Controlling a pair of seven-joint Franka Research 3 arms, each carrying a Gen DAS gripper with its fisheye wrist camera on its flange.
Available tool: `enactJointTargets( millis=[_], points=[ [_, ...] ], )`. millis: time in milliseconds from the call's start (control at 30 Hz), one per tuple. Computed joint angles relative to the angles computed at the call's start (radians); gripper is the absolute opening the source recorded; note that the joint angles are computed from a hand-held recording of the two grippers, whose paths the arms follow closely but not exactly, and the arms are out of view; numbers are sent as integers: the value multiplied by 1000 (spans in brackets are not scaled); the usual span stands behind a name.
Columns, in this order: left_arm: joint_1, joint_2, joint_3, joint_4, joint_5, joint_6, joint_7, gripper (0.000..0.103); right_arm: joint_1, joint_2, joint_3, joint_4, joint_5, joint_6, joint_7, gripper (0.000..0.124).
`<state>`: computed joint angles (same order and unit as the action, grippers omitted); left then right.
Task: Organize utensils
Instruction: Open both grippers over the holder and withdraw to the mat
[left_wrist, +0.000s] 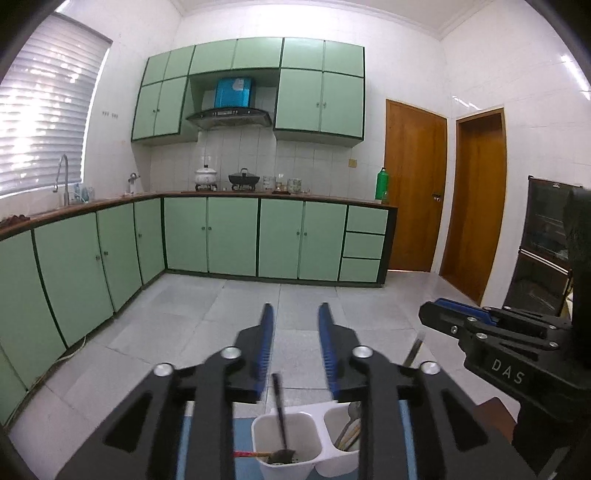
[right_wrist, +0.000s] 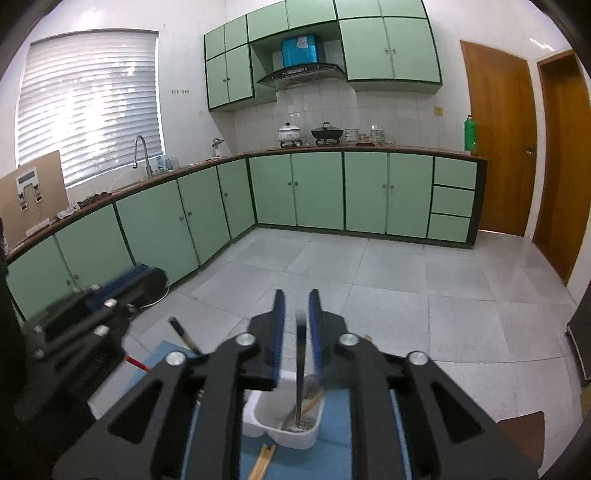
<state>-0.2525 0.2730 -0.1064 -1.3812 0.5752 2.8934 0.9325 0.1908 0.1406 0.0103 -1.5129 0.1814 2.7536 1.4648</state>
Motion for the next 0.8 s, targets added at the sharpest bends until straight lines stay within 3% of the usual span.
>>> enactJointTargets(
  millis=[200,267,367,500,633,800],
  points=[
    [5,-130,11,-152,77,46,-75,45,-16,-127,-11,-168,-14,104,15,44],
    [20,-169,-6,-202,87,52,-80,51,-25,-187,-11,-249,-8,138,2,50],
    [43,-266,-31,-335,110,64,-124,60,-51,-286,3,-391,-54,193,32,69],
    [84,-397,-79,-543,121,74,-177,68,-41,-437,-6,-612,14,240,-16,82],
    [100,-501,-108,-737,44,58,-177,70,-80,-565,34,-809,36,228,8,86],
    [63,-577,-91,-918,-130,-27,-109,70,-96,-661,85,-972,35,159,69,86]
  ],
)
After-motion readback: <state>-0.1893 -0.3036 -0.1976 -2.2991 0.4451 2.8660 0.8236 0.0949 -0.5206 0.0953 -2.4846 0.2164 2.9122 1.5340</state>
